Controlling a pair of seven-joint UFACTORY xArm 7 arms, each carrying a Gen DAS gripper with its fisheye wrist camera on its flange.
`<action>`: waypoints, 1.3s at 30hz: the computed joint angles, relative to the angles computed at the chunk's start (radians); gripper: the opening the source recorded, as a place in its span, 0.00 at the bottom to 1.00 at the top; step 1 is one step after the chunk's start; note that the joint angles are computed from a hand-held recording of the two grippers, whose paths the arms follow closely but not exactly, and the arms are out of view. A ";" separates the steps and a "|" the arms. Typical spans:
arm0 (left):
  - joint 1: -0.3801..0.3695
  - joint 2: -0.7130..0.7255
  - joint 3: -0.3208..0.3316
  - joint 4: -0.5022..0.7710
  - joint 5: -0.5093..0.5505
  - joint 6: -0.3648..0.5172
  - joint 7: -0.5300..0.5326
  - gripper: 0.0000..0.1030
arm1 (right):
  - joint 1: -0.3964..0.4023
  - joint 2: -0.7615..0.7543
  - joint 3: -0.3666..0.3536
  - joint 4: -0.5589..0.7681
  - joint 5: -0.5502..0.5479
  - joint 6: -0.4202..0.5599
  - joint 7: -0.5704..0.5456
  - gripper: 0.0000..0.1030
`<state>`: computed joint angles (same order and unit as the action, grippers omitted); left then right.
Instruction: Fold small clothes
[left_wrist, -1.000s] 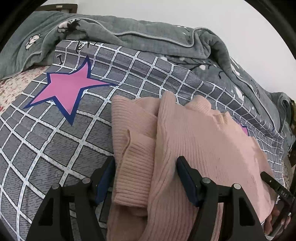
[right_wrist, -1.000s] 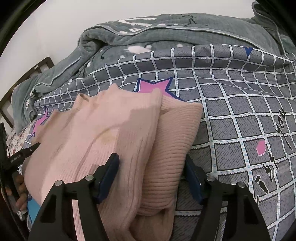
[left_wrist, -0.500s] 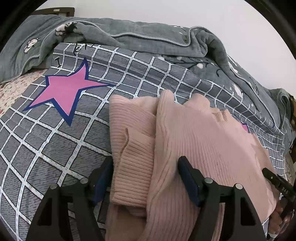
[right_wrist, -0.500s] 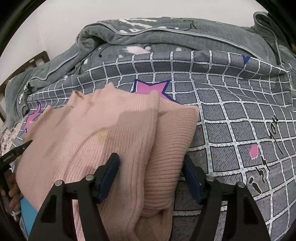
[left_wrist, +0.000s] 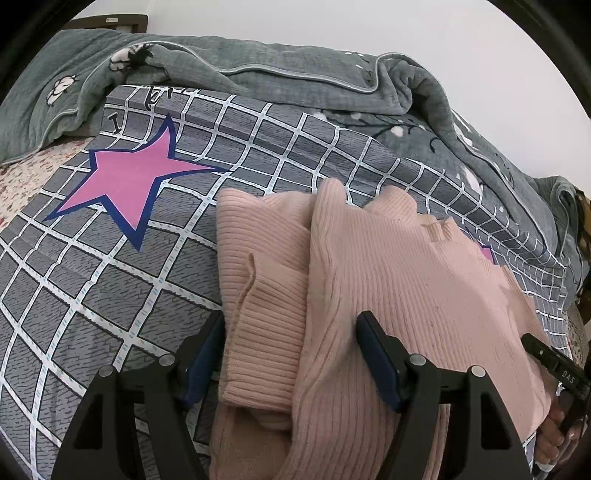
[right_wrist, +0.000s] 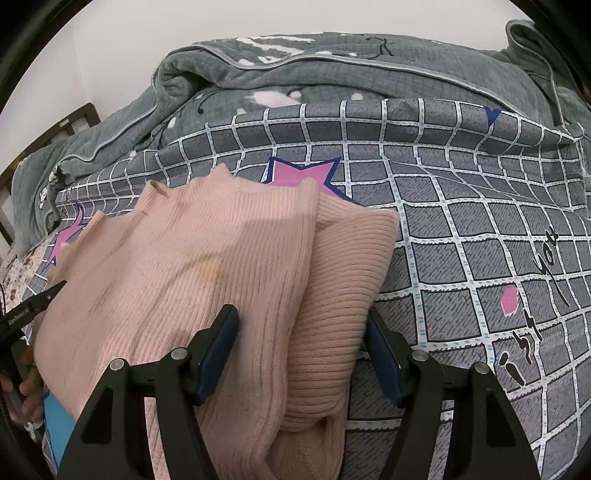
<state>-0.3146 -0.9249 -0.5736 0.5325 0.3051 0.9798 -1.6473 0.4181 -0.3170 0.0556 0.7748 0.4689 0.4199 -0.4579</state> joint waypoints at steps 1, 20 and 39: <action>0.000 0.000 0.000 0.000 0.000 0.000 0.000 0.68 | 0.000 -0.001 0.000 -0.001 -0.001 0.000 0.001 0.65; -0.004 -0.035 0.017 -0.039 0.002 -0.073 0.003 0.63 | 0.011 0.001 -0.016 0.006 0.067 0.006 -0.034 0.48; 0.014 -0.078 0.068 -0.116 -0.050 -0.239 0.050 0.38 | -0.036 0.075 0.002 0.091 0.198 0.137 -0.110 0.59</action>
